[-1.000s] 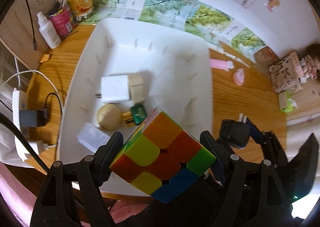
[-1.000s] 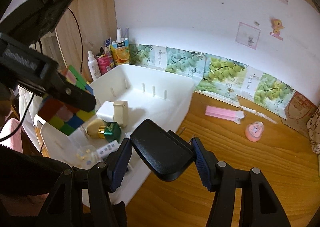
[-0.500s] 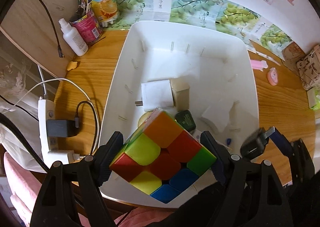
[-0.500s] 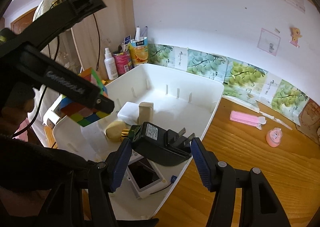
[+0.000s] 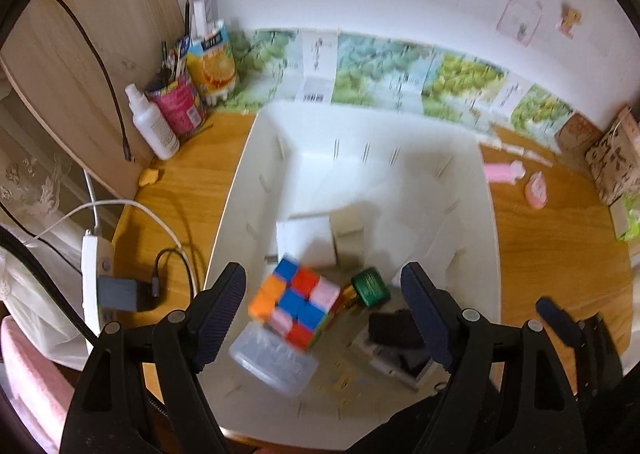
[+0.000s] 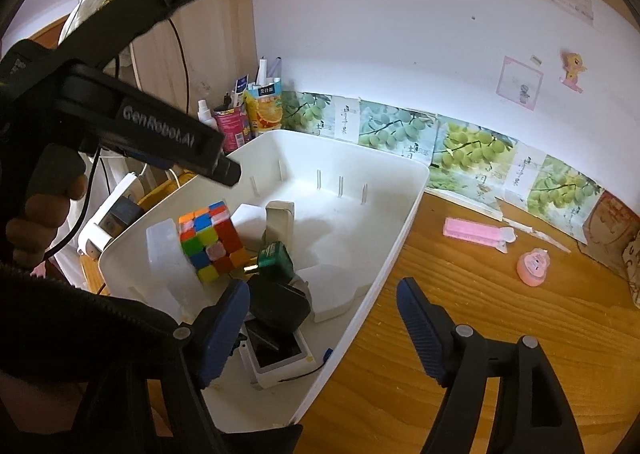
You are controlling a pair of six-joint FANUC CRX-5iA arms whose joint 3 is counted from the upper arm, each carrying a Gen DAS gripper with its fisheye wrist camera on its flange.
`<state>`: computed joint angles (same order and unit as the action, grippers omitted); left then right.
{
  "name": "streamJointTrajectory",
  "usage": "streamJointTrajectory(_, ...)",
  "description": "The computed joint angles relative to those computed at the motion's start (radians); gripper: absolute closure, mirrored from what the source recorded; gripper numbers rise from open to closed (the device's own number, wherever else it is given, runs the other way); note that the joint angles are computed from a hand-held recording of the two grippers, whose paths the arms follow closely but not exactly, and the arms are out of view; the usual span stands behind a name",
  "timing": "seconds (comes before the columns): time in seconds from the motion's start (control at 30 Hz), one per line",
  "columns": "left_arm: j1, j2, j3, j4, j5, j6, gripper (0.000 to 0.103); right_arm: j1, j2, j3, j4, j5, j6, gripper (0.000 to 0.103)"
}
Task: Organize rigid objects
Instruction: 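Open left tool to drop the cube while right tool drops the plug, then withdraw both tools from the tray toward the pink roller and tape dispenser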
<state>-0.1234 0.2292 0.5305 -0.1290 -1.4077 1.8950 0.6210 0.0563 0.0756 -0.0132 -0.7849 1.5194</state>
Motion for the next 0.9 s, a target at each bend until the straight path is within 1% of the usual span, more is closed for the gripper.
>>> streamJointTrajectory(0.2,-0.041,-0.032,-0.033,-0.043,0.105,-0.003,0.020,-0.018,0.001,0.006,-0.032,-0.015,0.016,0.026)
streamJointTrajectory(0.33,-0.086,-0.052,-0.049,-0.084,0.195,-0.008,0.020,-0.035,-0.008,-0.004,-0.041,-0.013,0.021,0.026)
streamJointTrajectory(0.43,-0.116,-0.052,-0.047,-0.092,0.243,-0.030,0.020,-0.056,-0.016,-0.009,-0.054,-0.013,0.034,0.023)
streamJointTrajectory(0.6,-0.152,-0.022,-0.013,-0.054,0.263,-0.059,0.020,-0.102,-0.026,-0.002,-0.088,-0.026,0.085,0.023)
streamJointTrajectory(0.9,-0.230,0.048,0.091,-0.053,0.261,-0.006,0.020,-0.218,-0.027,0.039,-0.180,-0.087,0.222,0.023)
